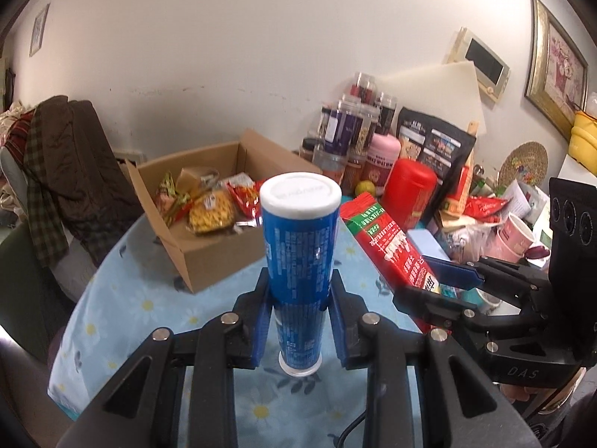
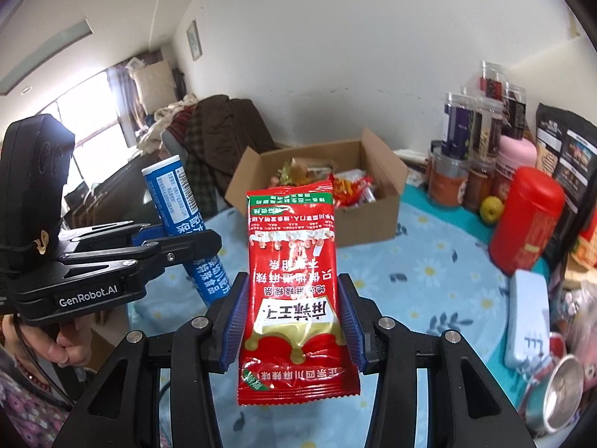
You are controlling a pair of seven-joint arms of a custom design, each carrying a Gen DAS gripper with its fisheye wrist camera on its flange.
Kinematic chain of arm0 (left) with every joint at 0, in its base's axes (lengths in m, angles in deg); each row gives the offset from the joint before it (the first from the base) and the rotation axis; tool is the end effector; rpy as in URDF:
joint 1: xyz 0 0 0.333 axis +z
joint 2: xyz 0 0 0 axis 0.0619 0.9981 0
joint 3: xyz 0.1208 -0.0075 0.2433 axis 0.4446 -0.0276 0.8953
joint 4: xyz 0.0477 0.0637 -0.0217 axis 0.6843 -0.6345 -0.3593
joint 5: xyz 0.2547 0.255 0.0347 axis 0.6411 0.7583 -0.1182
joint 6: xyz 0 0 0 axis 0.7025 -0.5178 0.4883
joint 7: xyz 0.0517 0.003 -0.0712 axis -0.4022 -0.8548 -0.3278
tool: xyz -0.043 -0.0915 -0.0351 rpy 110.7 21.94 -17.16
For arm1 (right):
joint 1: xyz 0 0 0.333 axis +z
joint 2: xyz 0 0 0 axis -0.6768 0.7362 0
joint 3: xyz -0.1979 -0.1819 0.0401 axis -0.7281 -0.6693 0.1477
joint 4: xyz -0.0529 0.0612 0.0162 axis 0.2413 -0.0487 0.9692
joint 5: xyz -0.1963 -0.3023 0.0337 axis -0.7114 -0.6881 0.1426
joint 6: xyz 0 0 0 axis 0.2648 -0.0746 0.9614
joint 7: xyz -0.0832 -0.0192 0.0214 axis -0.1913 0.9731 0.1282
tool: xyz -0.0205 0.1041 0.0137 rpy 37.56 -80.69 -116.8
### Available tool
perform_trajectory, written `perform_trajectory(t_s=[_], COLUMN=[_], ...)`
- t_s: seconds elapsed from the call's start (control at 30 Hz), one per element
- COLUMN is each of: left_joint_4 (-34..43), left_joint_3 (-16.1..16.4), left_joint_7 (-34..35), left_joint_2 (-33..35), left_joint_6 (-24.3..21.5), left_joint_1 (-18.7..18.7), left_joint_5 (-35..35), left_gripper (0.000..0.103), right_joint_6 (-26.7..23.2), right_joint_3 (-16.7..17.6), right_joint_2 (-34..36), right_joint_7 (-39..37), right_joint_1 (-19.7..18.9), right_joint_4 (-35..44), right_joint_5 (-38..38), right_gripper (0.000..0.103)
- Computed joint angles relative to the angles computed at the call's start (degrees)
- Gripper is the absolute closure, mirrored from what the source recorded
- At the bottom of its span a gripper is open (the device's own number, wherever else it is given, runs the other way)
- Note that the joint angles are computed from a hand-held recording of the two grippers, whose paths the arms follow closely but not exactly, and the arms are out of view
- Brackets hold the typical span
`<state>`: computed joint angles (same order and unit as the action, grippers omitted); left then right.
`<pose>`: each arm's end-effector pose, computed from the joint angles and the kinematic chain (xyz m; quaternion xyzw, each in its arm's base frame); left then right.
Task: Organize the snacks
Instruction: 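Carry the tube and packet over the cardboard box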
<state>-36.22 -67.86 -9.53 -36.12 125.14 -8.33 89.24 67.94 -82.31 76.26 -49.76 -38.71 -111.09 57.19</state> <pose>0.4673 -0.2604 0.5696 -0.6744 0.5788 -0.3732 0.2664 0.5450 0.0265 0.5522 -0.8193 0.3502 -0.0955 0.4438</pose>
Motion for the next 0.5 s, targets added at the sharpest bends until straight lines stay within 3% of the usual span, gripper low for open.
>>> perform_trajectory(t_s=[0.5], left_joint_4=[7.3], left_joint_3=[1.4], left_joint_7=[-0.2], left_joint_2=[3.8], left_joint_6=[2.6], left_joint_1=[2.9], left_joint_5=[5.6], left_gripper=[0.075], right_joint_6=[-0.5], right_joint_3=[2.2], right_joint_2=[8.1], right_joint_7=[0.2], right_joint_1=[0.4], right_joint_4=[12.9], right_joint_5=[2.9], right_gripper=[0.058])
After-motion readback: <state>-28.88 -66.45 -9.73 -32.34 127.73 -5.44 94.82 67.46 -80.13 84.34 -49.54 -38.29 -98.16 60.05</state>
